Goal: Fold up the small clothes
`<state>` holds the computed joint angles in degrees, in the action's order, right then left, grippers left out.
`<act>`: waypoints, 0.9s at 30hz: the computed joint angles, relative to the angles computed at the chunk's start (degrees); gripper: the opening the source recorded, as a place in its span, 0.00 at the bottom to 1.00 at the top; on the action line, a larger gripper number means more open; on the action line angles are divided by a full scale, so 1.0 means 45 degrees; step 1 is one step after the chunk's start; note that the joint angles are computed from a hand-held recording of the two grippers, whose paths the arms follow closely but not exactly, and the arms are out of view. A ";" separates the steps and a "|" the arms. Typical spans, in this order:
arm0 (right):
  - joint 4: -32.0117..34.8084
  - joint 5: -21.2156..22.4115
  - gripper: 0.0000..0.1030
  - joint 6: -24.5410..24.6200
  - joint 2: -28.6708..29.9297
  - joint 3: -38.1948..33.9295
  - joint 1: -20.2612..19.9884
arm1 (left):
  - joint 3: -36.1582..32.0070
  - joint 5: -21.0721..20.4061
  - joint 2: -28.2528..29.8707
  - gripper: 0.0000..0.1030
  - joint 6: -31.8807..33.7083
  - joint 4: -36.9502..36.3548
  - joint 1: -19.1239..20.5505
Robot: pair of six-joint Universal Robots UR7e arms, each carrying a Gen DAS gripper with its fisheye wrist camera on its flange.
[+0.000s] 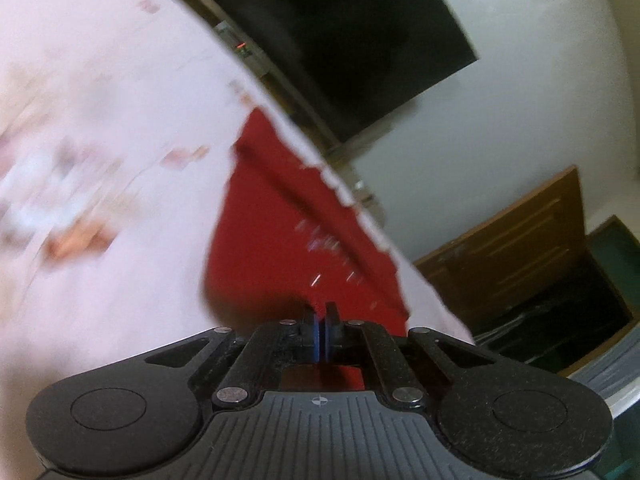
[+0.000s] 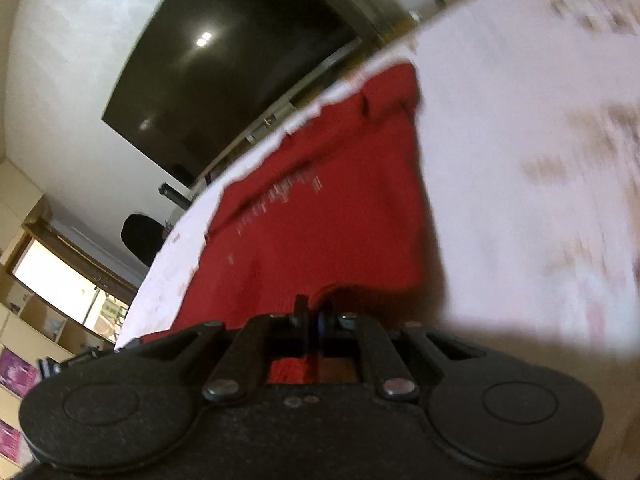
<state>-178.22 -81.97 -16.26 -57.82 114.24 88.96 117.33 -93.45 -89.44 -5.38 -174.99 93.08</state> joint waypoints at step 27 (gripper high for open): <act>0.5542 -0.1078 0.05 0.2326 0.8557 -1.5249 0.0986 | -1.7428 0.0460 1.1052 0.02 0.1353 0.7738 0.0059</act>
<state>-153.28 -86.82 -5.80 -19.31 45.62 93.40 38.90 -91.38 -39.71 0.70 -140.17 93.34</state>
